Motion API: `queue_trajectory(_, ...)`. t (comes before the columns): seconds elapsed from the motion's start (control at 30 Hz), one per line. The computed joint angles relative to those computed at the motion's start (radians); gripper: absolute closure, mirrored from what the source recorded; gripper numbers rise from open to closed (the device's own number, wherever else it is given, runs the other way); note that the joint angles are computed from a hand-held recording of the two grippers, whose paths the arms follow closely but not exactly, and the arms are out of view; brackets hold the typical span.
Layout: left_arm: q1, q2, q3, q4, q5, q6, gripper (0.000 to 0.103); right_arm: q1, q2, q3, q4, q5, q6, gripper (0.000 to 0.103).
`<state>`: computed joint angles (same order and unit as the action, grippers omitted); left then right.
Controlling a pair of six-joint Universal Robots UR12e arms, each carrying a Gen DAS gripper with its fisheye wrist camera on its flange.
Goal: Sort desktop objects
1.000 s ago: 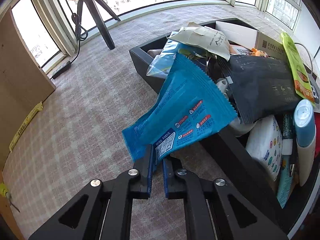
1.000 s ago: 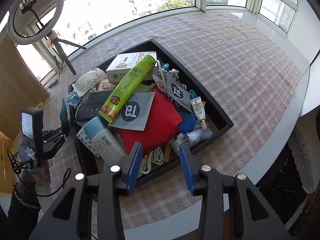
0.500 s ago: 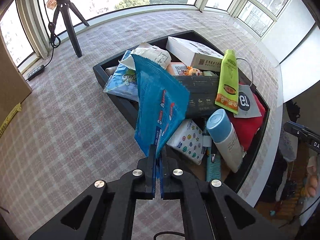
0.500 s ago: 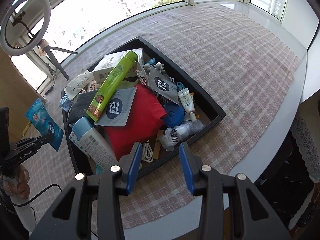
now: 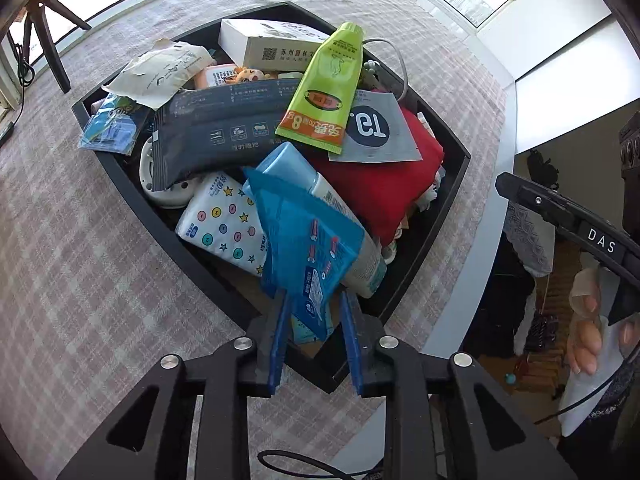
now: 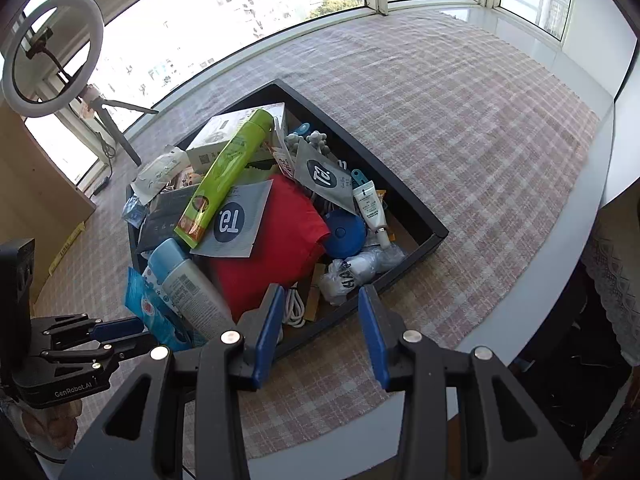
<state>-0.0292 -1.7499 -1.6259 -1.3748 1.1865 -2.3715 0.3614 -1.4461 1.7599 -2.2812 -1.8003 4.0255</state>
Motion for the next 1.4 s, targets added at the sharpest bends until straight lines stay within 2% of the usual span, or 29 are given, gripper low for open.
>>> queue_trajectory(0.23, 0.015, 0.035, -0.044, 0.178, 0.041, -0.031, 0.060, 0.010, 0.023, -0.039, -0.015, 0.000, -0.050, 0.065)
queue_trajectory(0.37, 0.061, 0.028, -0.043, 0.258, 0.054, -0.081, 0.060, 0.021, 0.067, -0.097, -0.046, 0.021, -0.137, 0.065)
queue_trajectory(0.47, 0.109, 0.021, -0.043, 0.303, 0.063, -0.132, 0.060, 0.036, 0.125, -0.172, -0.050, 0.042, -0.227, 0.065)
queue_trajectory(0.7, 0.245, -0.010, -0.040, 0.404, 0.109, -0.289, 0.060, 0.087, 0.307, -0.409, -0.034, 0.105, -0.425, 0.064)
queue_trajectory(0.9, 0.364, -0.054, -0.016, 0.474, 0.153, -0.409, 0.060, 0.134, 0.466, -0.620, 0.001, 0.146, -0.523, 0.063)
queue_trajectory(1.03, 0.430, -0.105, 0.017, 0.533, 0.147, -0.455, 0.060, 0.160, 0.567, -0.757, 0.015, 0.162, -0.575, 0.063)
queue_trajectory(1.1, 0.459, -0.140, 0.049, 0.534, 0.114, -0.473, 0.060, 0.171, 0.620, -0.836, 0.039, 0.169, -0.595, 0.063)
queue_trajectory(1.23, 0.484, -0.223, 0.128, 0.537, 0.092, -0.513, 0.060, 0.182, 0.740, -1.017, 0.100, 0.169, -0.597, 0.063)
queue_trajectory(1.4, 0.470, -0.322, 0.227, 0.525, 0.088, -0.469, 0.060, 0.177, 0.891, -1.244, 0.170, 0.190, -0.592, 0.063)
